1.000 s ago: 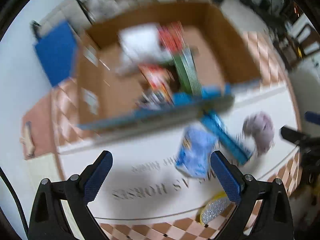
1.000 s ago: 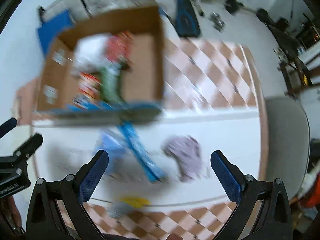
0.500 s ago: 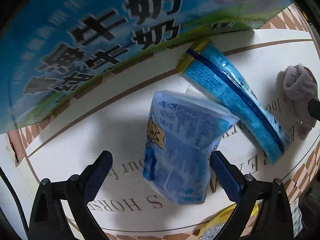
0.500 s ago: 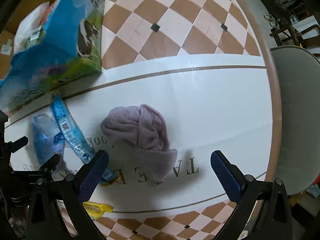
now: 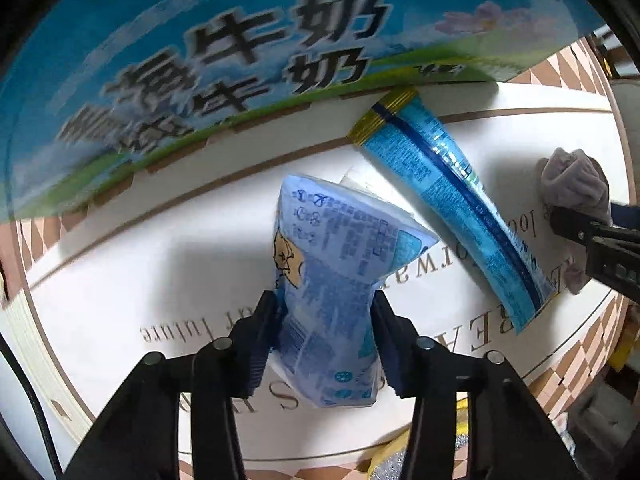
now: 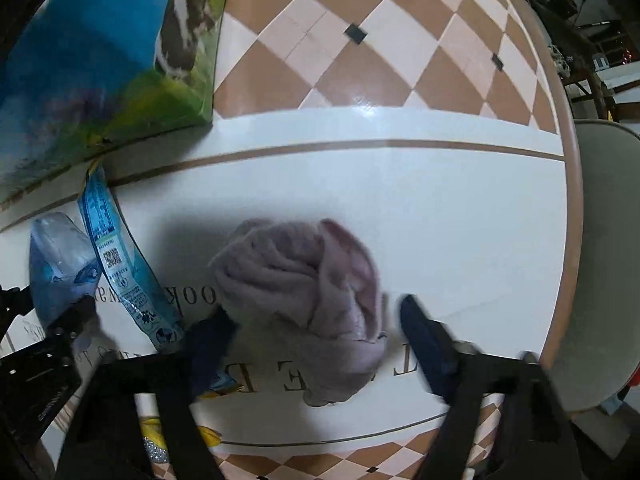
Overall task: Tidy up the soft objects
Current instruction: 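Grasp the blue tissue pack with left tool while right tool grasps grey cloth, then lower both held items into the box and release them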
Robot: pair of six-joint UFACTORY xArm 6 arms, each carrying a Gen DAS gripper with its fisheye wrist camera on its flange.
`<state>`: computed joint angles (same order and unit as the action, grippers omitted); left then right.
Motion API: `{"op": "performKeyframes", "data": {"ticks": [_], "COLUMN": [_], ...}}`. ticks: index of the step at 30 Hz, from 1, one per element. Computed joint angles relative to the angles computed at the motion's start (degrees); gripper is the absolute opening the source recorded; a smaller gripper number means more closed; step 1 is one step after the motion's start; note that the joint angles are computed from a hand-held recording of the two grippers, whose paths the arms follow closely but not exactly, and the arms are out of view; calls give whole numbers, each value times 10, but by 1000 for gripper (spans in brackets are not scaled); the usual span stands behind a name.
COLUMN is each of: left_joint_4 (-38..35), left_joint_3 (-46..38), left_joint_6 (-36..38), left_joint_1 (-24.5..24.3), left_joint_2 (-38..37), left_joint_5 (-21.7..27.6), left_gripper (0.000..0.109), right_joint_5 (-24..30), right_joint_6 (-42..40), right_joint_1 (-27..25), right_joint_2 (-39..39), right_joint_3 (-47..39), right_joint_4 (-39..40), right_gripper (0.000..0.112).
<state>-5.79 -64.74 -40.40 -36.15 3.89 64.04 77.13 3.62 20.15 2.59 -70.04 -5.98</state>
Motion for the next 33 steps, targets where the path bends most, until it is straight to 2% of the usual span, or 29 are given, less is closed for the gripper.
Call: {"op": "performKeyframes", "data": {"ticks": [1, 2, 6, 12, 19, 24, 28, 30, 33], "left_joint_4": [-3, -8, -33, -50, -21, -14, -3, -23, -61], "left_joint_3": [9, 28, 69, 130, 86, 26, -32, -53, -89], "left_joint_6": [-4, -11, -23, -52, -72, -52, -35, -17, 3], "left_joint_1": [0, 1, 9, 12, 39, 93, 138, 171, 216], "left_joint_2": [-7, -21, -58, -152, -228, -244, -194, -165, -109], "left_joint_5": [-3, -12, -28, -43, -9, 23, 39, 45, 59], "left_gripper": [42, 41, 39, 39, 39, 39, 39, 39, 39], "right_joint_5": [3, 3, -12, 1, 38, 53, 80, 91, 98], "right_joint_6": [4, 10, 33, 39, 14, 1, 10, 24, 44], "right_joint_1": [3, 6, 9, -6, -1, 25, 49, 59, 67], "right_joint_2": [0, -4, -35, -88, -157, -146, -40, 21, 100], "right_joint_3": [3, 9, 44, 76, 52, -52, -226, -308, -384], "right_joint_4": [-4, -12, -23, 39, 112, 141, 151, 150, 158], "right_gripper": [48, 44, 42, 41, 41, 41, 41, 41, 41]}}
